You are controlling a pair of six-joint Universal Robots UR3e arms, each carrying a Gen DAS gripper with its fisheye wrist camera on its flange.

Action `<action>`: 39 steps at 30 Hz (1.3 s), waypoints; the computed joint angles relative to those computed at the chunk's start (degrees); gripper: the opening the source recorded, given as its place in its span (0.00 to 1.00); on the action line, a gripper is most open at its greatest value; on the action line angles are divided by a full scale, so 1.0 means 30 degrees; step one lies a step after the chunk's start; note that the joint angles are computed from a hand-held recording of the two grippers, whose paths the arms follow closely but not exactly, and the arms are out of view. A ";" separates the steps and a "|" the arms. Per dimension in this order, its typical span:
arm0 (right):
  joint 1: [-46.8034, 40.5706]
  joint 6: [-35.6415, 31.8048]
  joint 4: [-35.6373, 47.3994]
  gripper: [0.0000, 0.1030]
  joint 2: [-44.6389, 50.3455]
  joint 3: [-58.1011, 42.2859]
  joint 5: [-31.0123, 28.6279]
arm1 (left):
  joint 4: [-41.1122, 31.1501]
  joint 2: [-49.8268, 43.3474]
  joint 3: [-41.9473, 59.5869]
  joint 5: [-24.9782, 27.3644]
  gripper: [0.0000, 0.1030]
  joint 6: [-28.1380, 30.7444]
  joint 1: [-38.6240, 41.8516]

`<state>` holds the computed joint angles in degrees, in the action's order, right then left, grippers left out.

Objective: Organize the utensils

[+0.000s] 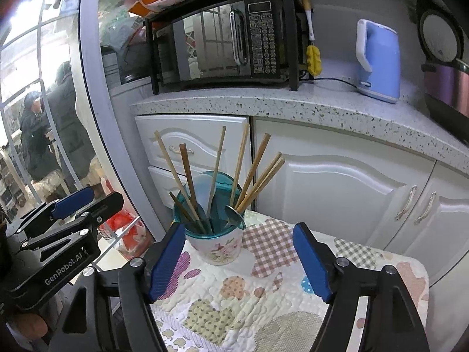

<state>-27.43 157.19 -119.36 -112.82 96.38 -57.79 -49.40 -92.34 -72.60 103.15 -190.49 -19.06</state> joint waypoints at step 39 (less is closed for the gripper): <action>0.0477 -0.0157 0.0005 0.72 0.0204 -0.0072 -0.0537 | 0.0074 0.0217 -0.0262 0.0585 0.51 -0.0125 -0.0286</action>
<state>-26.00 156.71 -119.35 -112.21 96.16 -59.40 -49.17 -91.69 -73.39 104.90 -190.87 -19.92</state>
